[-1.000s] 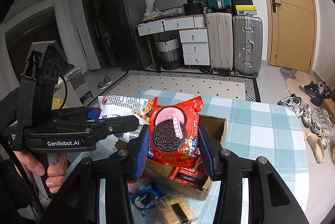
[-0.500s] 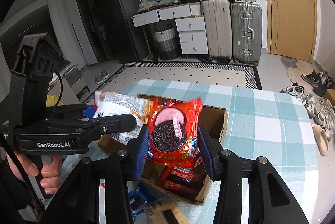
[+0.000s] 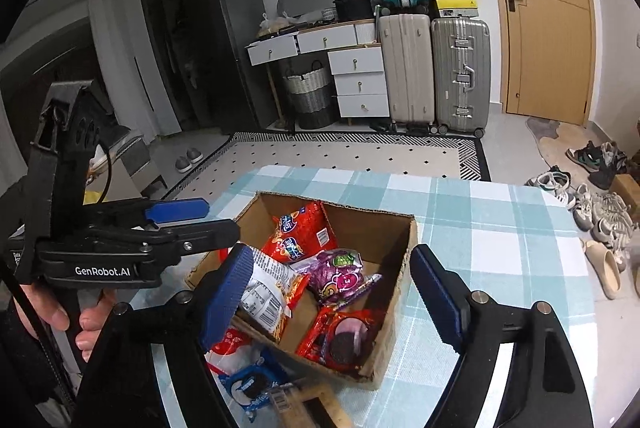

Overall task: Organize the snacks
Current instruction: 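Withdraw both grippers from the box toward the remaining snacks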

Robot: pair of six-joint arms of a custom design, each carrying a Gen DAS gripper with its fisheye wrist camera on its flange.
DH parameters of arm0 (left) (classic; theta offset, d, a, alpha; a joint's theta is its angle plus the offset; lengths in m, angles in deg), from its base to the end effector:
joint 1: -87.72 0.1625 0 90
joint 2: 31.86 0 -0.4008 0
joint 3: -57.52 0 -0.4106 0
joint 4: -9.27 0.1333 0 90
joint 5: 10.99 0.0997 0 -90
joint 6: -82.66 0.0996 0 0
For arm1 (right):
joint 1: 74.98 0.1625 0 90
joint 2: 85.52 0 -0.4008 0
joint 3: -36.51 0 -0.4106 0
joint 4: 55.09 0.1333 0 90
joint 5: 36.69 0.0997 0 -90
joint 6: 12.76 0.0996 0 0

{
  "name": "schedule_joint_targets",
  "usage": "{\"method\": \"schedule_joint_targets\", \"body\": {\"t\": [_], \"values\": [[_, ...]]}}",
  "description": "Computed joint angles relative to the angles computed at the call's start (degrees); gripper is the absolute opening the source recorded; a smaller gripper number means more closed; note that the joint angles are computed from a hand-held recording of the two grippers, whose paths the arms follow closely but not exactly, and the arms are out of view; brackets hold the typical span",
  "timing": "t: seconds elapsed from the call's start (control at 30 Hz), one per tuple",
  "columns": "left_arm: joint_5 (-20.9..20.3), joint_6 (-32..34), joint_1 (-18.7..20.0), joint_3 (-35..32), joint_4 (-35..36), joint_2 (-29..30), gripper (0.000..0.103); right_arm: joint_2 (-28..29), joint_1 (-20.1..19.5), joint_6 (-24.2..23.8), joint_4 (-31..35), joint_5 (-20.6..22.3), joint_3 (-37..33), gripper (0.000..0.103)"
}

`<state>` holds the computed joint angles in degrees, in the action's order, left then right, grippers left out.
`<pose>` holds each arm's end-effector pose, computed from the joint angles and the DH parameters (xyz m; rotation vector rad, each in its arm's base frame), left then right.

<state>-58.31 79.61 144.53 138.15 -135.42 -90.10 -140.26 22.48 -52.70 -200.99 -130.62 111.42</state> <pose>-0.2228 -0.7075 0.3383 0.3669 2.4218 -0.9656 0.2235 -0.7329 0.3258 1.0909 -2.5618 0.8349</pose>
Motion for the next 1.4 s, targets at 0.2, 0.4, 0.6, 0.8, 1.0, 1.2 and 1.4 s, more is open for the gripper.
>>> {"method": "schedule_joint_targets", "body": {"t": [0.2, 0.4, 0.6, 0.8, 1.0, 1.2, 1.4], "values": [[2.07, -1.04, -1.73, 3.88, -1.51, -3.06, 0.076, -2.99, 0.55, -0.36, -1.77, 0.04, 3.38, 0.082], [4.46, -1.73, -3.87, 8.3, -2.77, -6.26, 0.081, -7.08, 1.09, -0.52, -3.8, 0.21, 8.0, 0.084], [7.04, -3.39, -6.43, 13.21, -2.48, -9.59, 0.084, -11.62, 1.25, -1.18, -5.86, 0.55, 13.18, 0.086], [9.42, -6.15, -9.1, 19.09, -2.8, -13.08, 0.086, -16.44, 1.23, -1.75, -8.11, 0.28, 18.91, 0.088], [10.83, -8.23, -11.72, 24.22, -3.58, -15.8, 0.088, -22.04, 0.82, -2.95, -9.66, 0.59, 24.97, 0.089], [13.54, -10.62, -14.58, 28.8, -5.45, -17.79, 0.102, -27.15, -0.4, -3.44, -10.73, 1.73, 30.24, 0.093], [14.36, -13.91, -16.53, 32.57, -4.55, -20.3, 0.102, -30.35, -1.88, -3.04, -10.74, 2.12, 33.72, 0.093]]}}
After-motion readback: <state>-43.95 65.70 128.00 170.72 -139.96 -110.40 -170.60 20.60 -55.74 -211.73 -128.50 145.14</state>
